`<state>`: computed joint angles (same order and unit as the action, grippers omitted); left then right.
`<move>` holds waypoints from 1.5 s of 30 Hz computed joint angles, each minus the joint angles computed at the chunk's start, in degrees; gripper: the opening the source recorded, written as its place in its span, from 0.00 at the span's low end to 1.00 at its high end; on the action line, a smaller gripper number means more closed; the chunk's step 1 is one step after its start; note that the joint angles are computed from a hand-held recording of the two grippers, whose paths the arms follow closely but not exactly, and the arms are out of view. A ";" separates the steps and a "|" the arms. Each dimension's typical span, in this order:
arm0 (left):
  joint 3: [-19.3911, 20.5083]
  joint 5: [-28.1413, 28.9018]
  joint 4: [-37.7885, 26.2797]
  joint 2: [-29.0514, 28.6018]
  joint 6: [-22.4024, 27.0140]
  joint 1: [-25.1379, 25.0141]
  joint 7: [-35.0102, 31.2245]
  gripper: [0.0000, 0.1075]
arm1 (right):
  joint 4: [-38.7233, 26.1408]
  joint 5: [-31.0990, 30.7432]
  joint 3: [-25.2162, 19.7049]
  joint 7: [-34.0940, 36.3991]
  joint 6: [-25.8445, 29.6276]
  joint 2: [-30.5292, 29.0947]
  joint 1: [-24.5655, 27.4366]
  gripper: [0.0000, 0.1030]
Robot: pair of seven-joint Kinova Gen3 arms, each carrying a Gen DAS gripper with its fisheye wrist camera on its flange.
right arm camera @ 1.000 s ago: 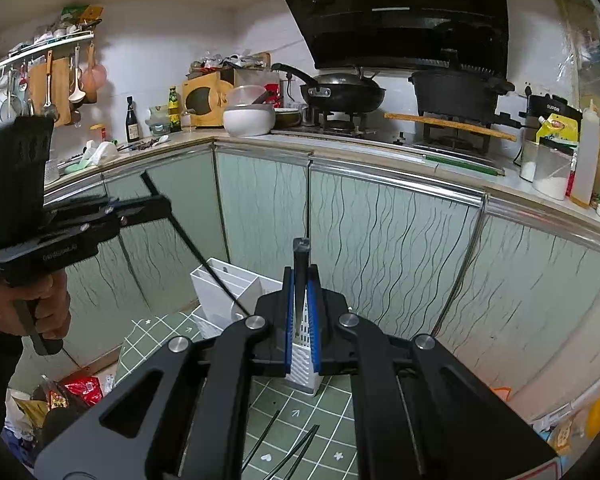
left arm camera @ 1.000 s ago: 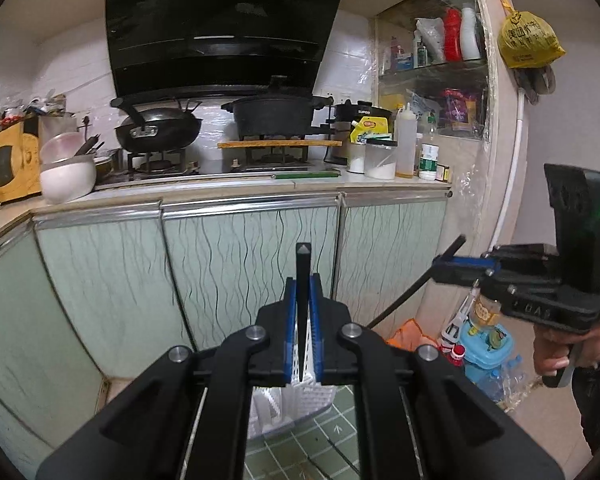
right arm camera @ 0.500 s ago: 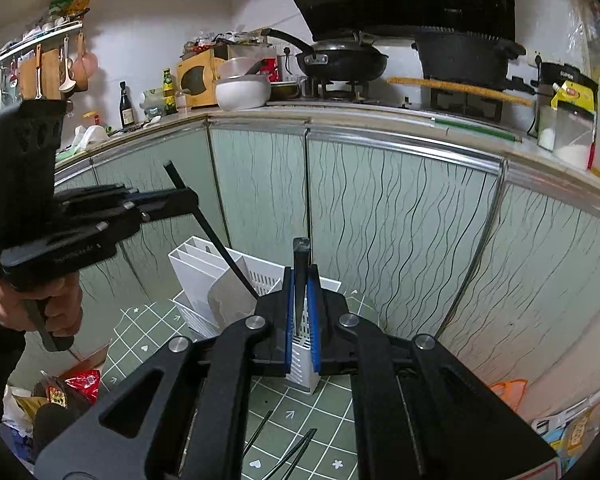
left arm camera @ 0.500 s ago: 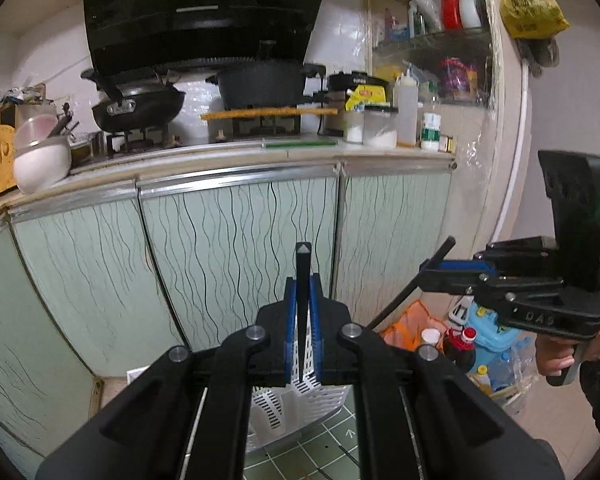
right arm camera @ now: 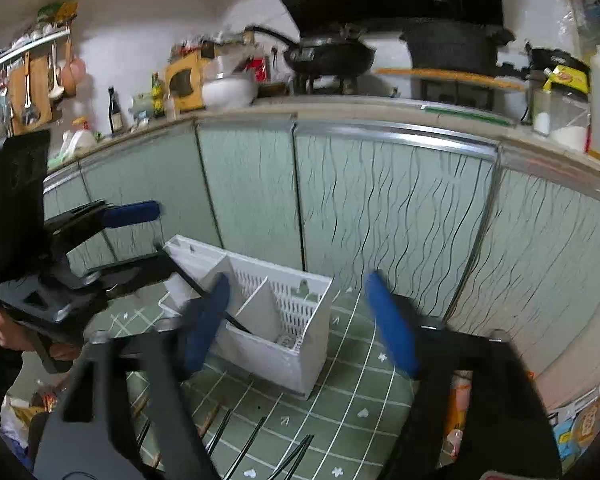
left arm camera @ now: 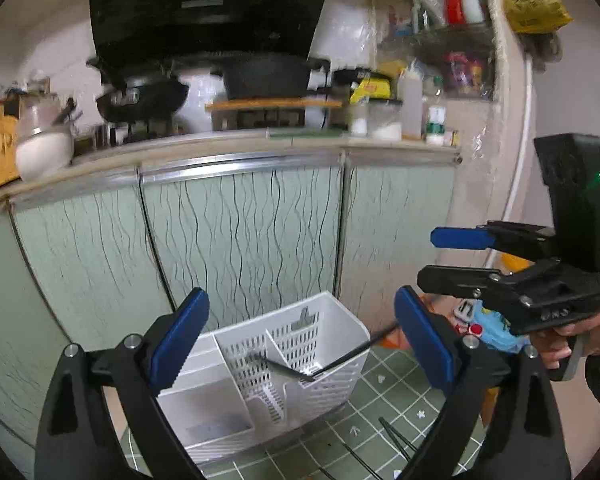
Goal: Organize utensils
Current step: 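Drop the black chopsticks into the white holder and open both tools, then move both open tools back down to the chopstick row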
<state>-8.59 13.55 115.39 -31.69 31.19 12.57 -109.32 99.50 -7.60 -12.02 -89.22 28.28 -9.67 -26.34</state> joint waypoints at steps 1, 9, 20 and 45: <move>0.15 -0.42 -0.33 -0.28 0.69 -0.33 0.29 0.86 | 0.28 0.80 -0.55 -1.20 -0.17 -0.43 0.59 0.77; 3.78 -4.12 -0.76 -4.88 5.99 -5.98 4.72 0.92 | 2.85 4.32 -2.56 -5.44 -0.34 -5.10 1.89 0.92; 7.21 -7.89 1.59 -16.04 13.87 -10.26 10.86 0.92 | 8.03 4.93 -5.48 -8.17 4.28 -14.09 2.76 0.92; 13.00 -11.62 12.29 -36.03 24.90 -15.22 21.27 0.92 | 26.01 2.46 -14.66 -15.90 3.93 -29.69 6.51 0.92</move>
<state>4.41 1.94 127.67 -67.72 56.09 -2.65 -88.05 125.51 -5.14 -26.67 -105.12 32.21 -39.35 -19.83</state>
